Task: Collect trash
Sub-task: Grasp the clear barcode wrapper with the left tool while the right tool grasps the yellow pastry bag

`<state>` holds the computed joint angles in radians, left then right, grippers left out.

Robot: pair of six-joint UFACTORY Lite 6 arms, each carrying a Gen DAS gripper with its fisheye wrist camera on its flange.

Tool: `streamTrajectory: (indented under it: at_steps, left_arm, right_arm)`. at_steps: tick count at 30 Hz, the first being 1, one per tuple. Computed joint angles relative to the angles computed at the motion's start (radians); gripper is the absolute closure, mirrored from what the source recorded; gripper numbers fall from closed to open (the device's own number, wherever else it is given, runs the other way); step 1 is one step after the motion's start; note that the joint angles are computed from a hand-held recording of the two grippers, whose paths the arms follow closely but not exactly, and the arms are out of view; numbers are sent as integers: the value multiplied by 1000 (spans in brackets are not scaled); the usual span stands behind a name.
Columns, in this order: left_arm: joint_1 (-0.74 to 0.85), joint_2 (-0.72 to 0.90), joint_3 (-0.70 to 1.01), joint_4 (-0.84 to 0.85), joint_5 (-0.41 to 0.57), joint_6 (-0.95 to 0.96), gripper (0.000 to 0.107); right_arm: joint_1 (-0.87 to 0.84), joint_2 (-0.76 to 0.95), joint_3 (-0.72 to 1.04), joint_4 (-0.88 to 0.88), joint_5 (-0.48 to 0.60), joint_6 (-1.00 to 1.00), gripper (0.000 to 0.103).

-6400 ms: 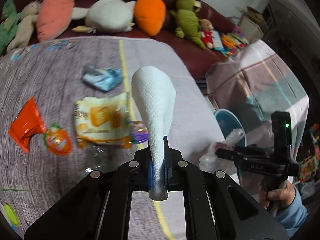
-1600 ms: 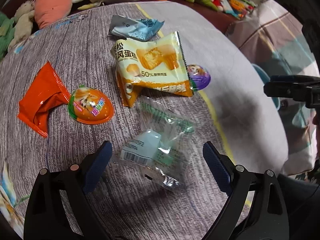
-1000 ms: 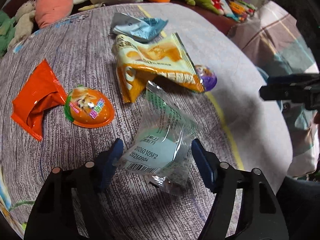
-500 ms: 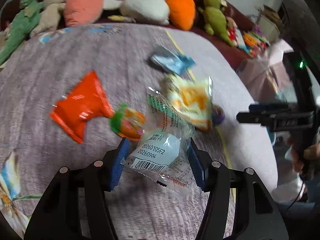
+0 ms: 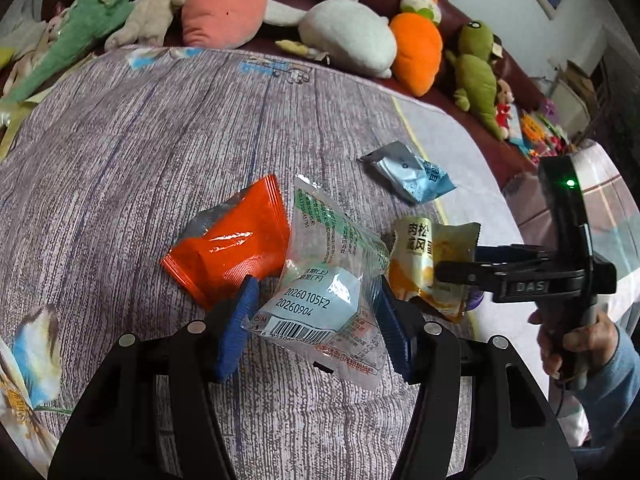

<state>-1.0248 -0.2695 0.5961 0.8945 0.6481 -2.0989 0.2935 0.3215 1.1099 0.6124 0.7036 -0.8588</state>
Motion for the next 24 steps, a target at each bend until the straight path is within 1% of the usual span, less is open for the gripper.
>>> streamTrajectory:
  at_steps: [3, 4, 5, 6, 9, 12, 17, 20, 24]
  left_arm:
    - [9, 13, -2, 10, -16, -9, 47]
    - [9, 15, -3, 11, -18, -14, 47]
    - [11, 18, -3, 11, -20, -14, 47]
    - [15, 22, -1, 9, -23, -12, 47]
    - [16, 43, 13, 8, -27, -17, 47]
    - [2, 59, 36, 5, -15, -20, 47]
    - [-46, 116, 136, -16, 45, 10, 47]
    - [-72, 176, 226, -26, 77, 40, 47]
    - [-96, 278, 359, -39, 99, 89, 47]
  right_arm:
    - [19, 19, -10, 43, -26, -43, 21]
    - [22, 14, -21, 63, -38, -62, 24]
    - [21, 0, -41, 97, -48, -100, 44]
    - [22, -1, -45, 107, -40, -115, 72]
    - [32, -42, -72, 91, -55, -115, 84]
    - [18, -106, -99, 94, -42, -119, 88]
    - [-47, -213, -117, 103, 13, -141, 88]
    - [-120, -280, -131, 108, 44, -165, 88]
    - [-258, -339, -128, 108, 119, -214, 88]
